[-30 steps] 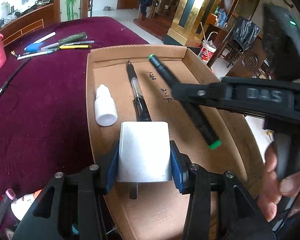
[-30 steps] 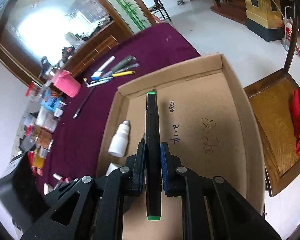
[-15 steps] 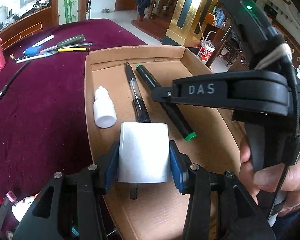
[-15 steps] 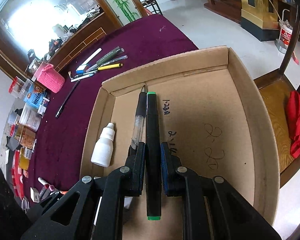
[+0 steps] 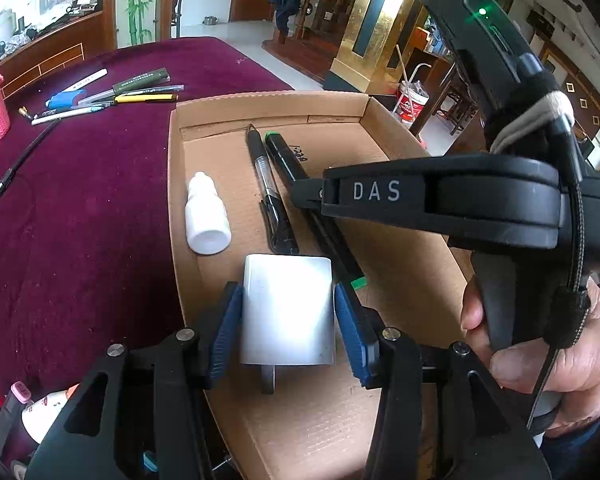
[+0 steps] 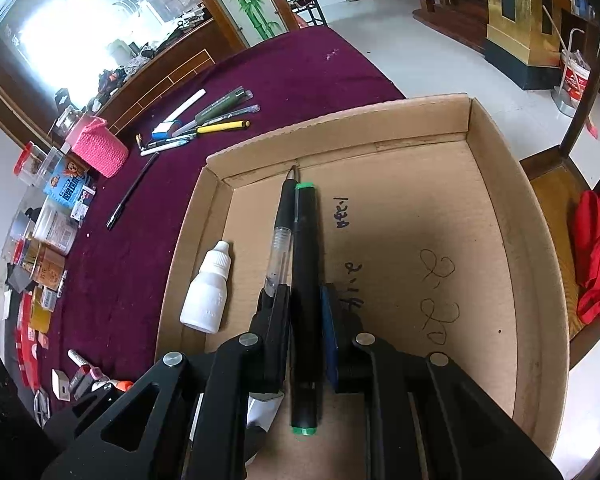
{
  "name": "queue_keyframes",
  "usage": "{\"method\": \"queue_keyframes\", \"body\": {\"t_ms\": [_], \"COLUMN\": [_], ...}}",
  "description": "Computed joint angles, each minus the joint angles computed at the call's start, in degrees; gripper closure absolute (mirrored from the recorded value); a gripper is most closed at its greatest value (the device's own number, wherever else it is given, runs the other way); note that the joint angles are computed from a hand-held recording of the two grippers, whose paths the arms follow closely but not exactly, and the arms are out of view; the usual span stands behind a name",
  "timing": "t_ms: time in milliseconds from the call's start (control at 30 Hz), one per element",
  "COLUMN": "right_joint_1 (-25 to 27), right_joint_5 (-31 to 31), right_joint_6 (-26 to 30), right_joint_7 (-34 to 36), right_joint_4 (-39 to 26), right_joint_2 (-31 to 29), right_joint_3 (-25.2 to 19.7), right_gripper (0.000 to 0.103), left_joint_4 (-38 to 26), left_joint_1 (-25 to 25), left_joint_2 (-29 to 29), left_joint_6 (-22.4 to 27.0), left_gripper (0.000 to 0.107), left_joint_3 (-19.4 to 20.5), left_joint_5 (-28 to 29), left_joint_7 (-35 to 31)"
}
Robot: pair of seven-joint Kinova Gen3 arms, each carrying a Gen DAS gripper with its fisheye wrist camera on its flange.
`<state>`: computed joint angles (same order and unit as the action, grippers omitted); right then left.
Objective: Organize rigid objects
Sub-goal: 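Open the left gripper to drop the charger while the right gripper releases the marker into the box, then move the left gripper to a second white charger while the right gripper approaches the black tape roll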
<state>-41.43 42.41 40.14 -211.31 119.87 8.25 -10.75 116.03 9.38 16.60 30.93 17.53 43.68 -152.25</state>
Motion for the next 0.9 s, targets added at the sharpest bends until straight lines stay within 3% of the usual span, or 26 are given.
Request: {"method": "queue_keyframes", "body": {"t_ms": [133, 500, 900], "right_joint_1": [-0.26, -3.47, -8.98], "right_joint_5": [-0.29, 4.04, 8.04], "right_joint_6": [0.35, 5.37, 13.16], "right_joint_7": [-0.09, -9.02, -16.31], "right_joint_4": [-0.01, 0.77, -2.80], "right_joint_2": [-0.54, -3.32, -2.12], "right_joint_3": [-0.31, -4.21, -7.58], "right_gripper": [0.086, 0.083, 0.079], "left_joint_4": [-0.01, 1.75, 5.74], "left_joint_1": [0.24, -1.32, -2.42], "left_joint_2": [-0.13, -3.55, -10.64], "left_joint_6": [-0.17, 1.00, 3.62], "left_gripper": [0.062, 0.062, 0.062], "left_joint_3": [-0.15, -0.64, -6.56], "left_joint_5": [-0.37, 3.21, 9.77], "left_joint_7": [0.39, -3.92, -13.69]}}
